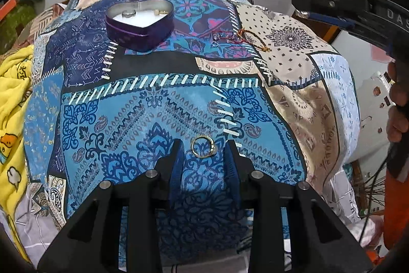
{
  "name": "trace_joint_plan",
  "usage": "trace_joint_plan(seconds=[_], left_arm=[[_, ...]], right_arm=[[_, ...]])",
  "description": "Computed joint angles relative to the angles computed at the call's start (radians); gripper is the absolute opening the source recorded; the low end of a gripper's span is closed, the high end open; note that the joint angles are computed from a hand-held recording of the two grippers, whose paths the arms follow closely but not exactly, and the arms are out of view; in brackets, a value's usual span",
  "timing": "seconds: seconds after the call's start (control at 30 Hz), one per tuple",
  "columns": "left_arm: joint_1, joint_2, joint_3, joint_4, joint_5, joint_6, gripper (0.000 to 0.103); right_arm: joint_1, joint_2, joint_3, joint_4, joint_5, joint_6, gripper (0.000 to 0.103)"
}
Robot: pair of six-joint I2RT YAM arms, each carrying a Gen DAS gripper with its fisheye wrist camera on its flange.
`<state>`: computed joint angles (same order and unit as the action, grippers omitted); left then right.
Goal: Organize jewelry
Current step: 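Carry both held rings toward the heart tin, then lower both rings into the tin padding and open both grippers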
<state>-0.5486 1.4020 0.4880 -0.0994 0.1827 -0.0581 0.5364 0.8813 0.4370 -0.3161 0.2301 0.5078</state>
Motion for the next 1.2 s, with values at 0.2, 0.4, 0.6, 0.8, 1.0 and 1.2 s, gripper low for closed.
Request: trace_joint_plan(seconds=[0.2, 0.4, 0.6, 0.8, 1.0, 1.2], left_arm=[[-0.021, 0.003, -0.014, 0.044, -0.044, 0.001, 0.02], [-0.002, -0.029, -0.024, 0.042, -0.033, 0.004, 0.02], [0.085, -0.062, 0.021, 0.019, -0.009, 0.037, 0.02], [0.192, -0.036, 0.117, 0.022, 0.046, 0.067, 0.02], [0.266, 0.037, 0.218, 0.059, 0.1, 0.075, 0.02], [0.297, 0.134, 0.307, 0.1, 0.137, 0.077, 0.02]], right_arm=[[0.028, -0.011, -0.003, -0.013, 0.021, 0.016, 0.029], [0.038, 0.035, 0.011, 0.012, 0.021, 0.016, 0.029], [0.024, 0.131, 0.044, 0.078, -0.009, -0.011, 0.029], [-0.003, 0.255, 0.088, 0.168, -0.058, -0.042, 0.029], [-0.038, 0.419, 0.147, 0.259, -0.118, -0.084, 0.029], [-0.063, 0.561, 0.212, 0.328, -0.177, -0.118, 0.029]])
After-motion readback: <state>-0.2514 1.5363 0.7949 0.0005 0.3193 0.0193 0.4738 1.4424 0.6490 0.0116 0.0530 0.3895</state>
